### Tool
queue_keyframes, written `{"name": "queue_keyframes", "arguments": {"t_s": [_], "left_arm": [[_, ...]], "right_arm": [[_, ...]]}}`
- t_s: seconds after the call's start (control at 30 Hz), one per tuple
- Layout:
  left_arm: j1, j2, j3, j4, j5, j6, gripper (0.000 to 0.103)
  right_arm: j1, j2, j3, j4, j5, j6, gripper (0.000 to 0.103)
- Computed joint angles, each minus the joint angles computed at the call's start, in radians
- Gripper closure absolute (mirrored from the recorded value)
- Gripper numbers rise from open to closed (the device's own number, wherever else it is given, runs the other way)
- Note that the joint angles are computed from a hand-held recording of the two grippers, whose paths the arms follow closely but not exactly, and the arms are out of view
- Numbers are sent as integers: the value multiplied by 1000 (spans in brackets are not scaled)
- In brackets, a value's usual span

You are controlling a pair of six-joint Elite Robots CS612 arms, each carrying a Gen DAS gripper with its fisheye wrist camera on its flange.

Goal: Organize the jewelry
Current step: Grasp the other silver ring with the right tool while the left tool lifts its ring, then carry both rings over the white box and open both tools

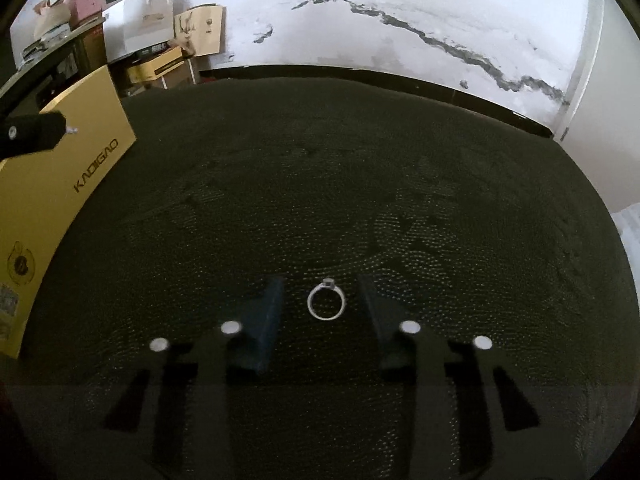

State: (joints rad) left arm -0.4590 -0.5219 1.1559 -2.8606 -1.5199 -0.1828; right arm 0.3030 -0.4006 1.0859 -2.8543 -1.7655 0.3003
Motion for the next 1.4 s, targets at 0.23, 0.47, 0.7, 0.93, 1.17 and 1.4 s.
{"name": "queue_keyframes", "arguments": {"t_s": [0.23, 0.47, 0.7, 0.93, 1.17, 1.4], "left_arm": [[1, -5, 6, -5, 0, 1, 99], [4, -27, 31, -27, 7, 16, 99], [16, -72, 87, -75, 17, 35, 99], [57, -126, 170, -150, 44, 17, 98], [116, -147, 214, -162, 92, -58, 99], [165, -129, 218, -76, 134, -128, 99]], "right_arm": [[1, -1, -15, 31, 22, 21, 85], [2, -38, -2, -6, 25, 47, 85], [23, -92, -19, -44, 37, 27, 85], [52, -105, -65, -85, 78, -27, 85], [88, -55, -192, -31, 111, -75, 85], [130, 45, -401, 78, 152, -125, 85]]}}
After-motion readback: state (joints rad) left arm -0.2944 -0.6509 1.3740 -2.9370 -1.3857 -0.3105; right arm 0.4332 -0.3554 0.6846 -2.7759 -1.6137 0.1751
